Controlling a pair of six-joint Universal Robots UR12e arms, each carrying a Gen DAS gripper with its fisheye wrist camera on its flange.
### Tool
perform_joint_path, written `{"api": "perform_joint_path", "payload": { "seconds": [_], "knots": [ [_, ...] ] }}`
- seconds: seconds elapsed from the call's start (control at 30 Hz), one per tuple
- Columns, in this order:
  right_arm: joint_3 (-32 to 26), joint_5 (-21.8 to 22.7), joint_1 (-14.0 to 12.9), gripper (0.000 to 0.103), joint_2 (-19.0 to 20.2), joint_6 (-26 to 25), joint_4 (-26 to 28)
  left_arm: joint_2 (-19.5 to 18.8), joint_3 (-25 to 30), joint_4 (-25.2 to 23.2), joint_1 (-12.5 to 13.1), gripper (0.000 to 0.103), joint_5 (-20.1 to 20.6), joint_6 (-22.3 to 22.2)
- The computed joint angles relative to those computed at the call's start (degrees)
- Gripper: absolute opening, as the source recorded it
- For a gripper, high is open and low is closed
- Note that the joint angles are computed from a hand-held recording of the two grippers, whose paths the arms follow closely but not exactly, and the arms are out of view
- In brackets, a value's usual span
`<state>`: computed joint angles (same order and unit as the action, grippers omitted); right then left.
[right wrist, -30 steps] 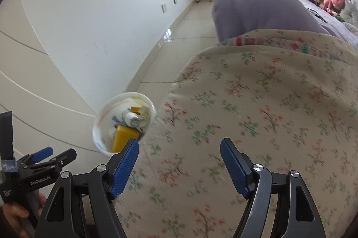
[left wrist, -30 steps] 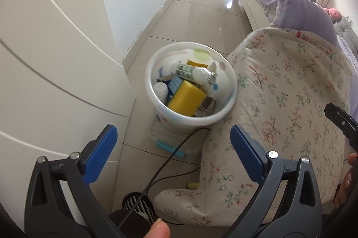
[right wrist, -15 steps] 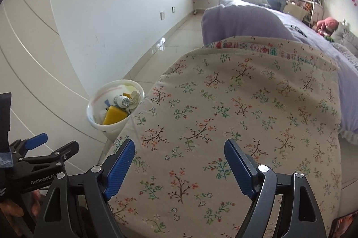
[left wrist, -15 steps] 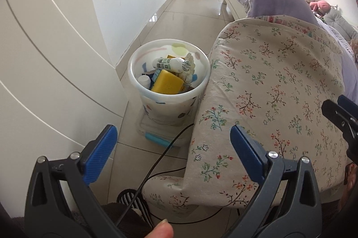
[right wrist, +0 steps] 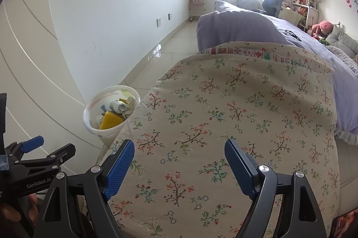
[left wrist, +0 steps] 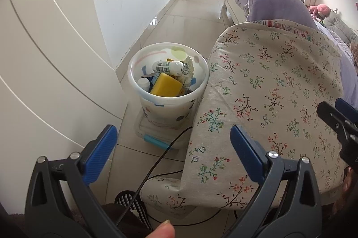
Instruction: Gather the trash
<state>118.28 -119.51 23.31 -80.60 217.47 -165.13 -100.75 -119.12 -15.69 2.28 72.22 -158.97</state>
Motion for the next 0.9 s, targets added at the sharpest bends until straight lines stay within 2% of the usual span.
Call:
{"api": "perform_joint_path", "payload": {
  "seconds": [0.53, 0.9],
  "knots": [
    [-0.42, 0.44, 0.31, 0.084, 0.88, -1.15, -0.53, 0.01, 0.27, -1.05, 0.15, 0.101, -0.67, -0.56],
    [-0.11, 0.37, 0.39, 0.084, 0.77, -2.64, -1.72, -0.04, 0.04, 0.25, 0.10, 0.101, -0.23, -1.21]
  ]
}}
